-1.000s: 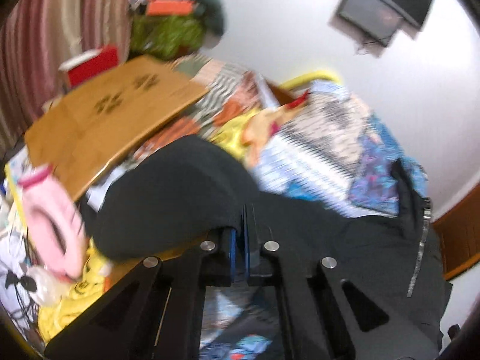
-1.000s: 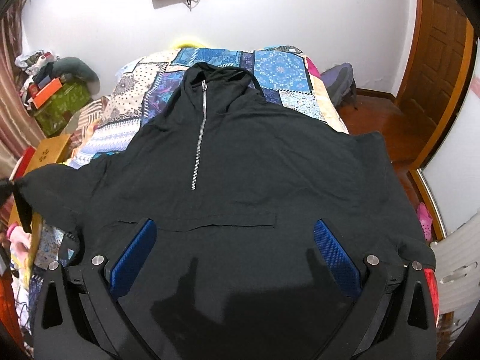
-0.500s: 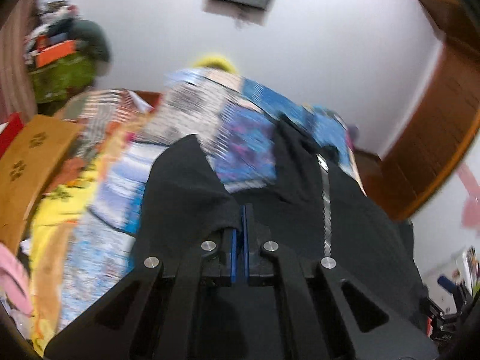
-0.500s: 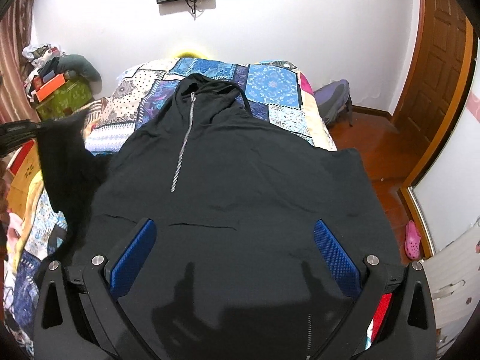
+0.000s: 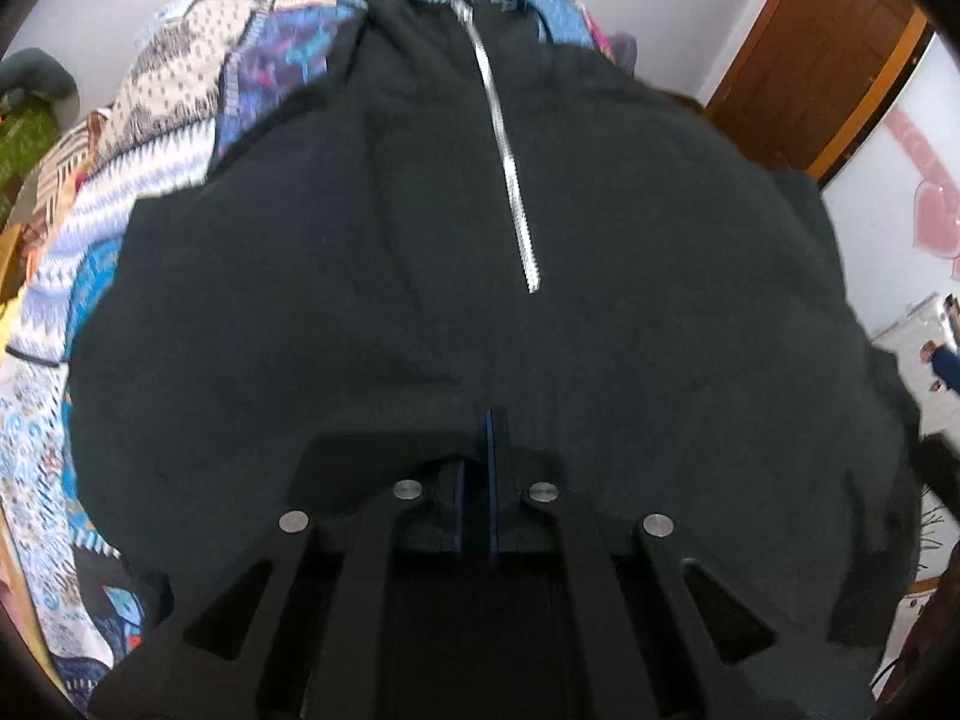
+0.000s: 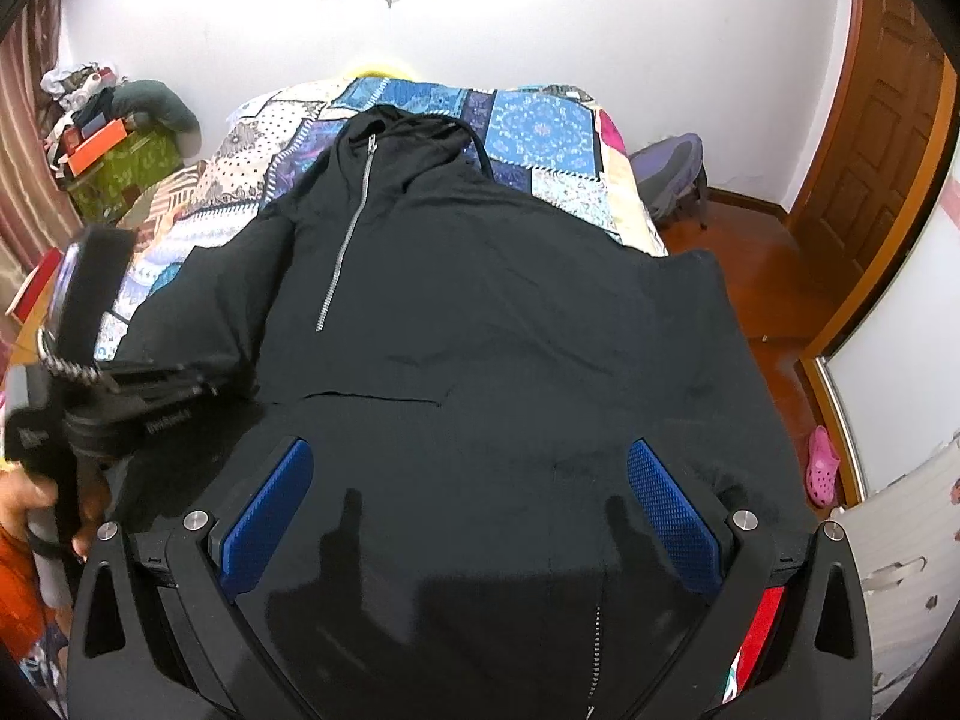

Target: Fold large clothes

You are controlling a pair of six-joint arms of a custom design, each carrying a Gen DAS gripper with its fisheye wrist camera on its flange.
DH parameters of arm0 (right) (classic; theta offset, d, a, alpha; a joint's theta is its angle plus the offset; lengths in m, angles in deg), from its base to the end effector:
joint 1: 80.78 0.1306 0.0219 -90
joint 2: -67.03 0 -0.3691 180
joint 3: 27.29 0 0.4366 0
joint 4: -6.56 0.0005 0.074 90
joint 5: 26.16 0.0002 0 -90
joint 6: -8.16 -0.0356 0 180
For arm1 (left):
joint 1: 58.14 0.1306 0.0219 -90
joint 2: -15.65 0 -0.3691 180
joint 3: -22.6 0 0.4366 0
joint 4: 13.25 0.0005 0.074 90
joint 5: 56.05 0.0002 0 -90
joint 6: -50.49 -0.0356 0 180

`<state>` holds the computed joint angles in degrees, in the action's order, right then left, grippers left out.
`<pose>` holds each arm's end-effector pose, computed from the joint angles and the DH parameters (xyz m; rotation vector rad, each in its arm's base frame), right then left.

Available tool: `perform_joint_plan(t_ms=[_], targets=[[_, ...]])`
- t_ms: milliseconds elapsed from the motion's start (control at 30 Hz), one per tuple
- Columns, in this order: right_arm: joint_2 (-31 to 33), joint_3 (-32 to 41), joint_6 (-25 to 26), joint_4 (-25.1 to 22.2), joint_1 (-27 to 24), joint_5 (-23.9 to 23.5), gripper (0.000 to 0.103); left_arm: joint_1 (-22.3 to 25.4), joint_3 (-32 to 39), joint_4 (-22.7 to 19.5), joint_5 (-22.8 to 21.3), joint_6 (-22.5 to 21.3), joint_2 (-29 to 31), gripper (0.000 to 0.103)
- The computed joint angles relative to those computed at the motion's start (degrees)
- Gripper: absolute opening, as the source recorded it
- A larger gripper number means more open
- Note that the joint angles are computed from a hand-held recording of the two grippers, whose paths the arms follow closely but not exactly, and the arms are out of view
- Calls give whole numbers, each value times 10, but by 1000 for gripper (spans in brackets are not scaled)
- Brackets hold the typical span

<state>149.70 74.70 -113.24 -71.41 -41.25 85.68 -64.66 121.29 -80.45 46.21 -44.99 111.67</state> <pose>0.3499 0.2709 0.5496 -0.0419 2.4857 0.0141 0.5389 -0.0697 0.4197 0.3454 2.6633 -0.2938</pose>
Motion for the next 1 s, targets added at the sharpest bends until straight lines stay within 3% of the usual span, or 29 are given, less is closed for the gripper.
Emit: perform_joint_plan(t_ms=[133, 200, 267, 433, 567, 800, 1000], targets=[[4, 2, 0, -5, 0, -5, 103, 6, -7, -11, 24, -5, -9, 17], [8, 7, 2, -6, 0, -8, 103, 11, -4, -27, 34, -10, -12, 37], [11, 13, 4, -5, 4, -10, 103, 15, -10, -29, 33, -8, -27, 43], [36, 48, 33, -3, 18, -4, 103, 54, -13, -19, 52, 1, -62, 46], [67, 90, 68, 1, 34, -1, 103, 98, -18, 33, 17, 20, -91, 53], [146, 181, 139, 3, 66, -19, 103, 187, -12, 72, 7, 21, -103, 57], [250, 289, 197, -41, 94, -54, 103, 245, -31, 83, 11, 2, -119, 57]])
